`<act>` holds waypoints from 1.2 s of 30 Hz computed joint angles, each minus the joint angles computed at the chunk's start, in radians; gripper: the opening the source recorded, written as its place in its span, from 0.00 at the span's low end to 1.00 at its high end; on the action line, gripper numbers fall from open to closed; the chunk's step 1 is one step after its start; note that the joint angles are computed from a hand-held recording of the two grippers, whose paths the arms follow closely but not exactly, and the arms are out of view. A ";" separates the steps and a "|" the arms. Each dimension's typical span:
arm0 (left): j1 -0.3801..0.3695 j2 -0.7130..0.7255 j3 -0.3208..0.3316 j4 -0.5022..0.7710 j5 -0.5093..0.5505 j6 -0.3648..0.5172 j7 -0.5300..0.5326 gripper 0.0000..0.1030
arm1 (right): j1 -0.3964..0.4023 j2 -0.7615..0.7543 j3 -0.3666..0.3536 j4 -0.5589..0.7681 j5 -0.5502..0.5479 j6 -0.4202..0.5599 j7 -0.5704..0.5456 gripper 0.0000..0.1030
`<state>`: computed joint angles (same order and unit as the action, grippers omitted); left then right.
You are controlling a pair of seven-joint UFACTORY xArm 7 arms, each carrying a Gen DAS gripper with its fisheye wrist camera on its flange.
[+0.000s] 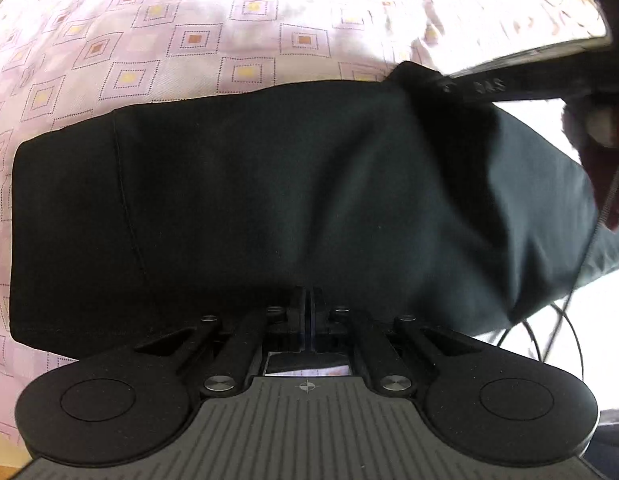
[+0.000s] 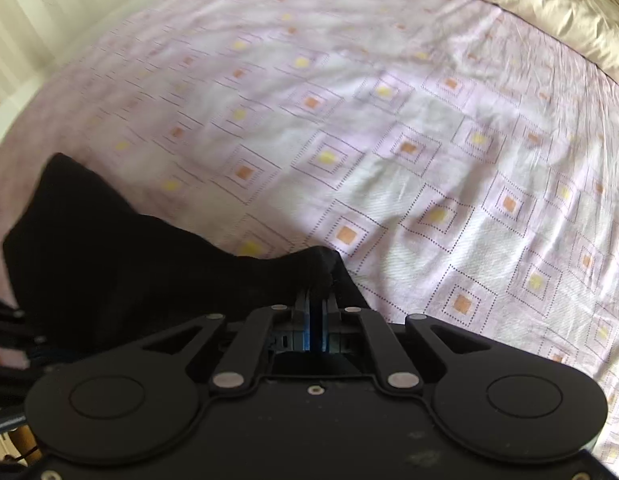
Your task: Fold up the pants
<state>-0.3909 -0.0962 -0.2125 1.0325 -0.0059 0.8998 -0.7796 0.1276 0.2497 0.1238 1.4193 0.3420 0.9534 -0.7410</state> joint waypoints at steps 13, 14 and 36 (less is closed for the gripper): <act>0.020 0.033 0.020 0.067 -0.009 -0.051 0.138 0.04 | -0.010 -0.312 -0.053 -0.284 0.033 -0.190 0.158 0.30; 0.021 0.040 0.021 0.068 -0.012 -0.054 0.152 0.04 | -0.012 -0.347 -0.060 -0.314 0.011 -0.180 0.191 0.30; 0.039 0.086 0.028 0.146 -0.080 -0.056 0.213 0.04 | -0.014 -0.273 -0.071 -0.289 -0.227 -0.197 0.683 0.13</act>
<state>-0.3519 -0.0106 -0.1850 1.1782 -0.0862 0.8439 -0.5670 0.1141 -0.0238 0.0529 1.1306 0.1147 0.7562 -0.0584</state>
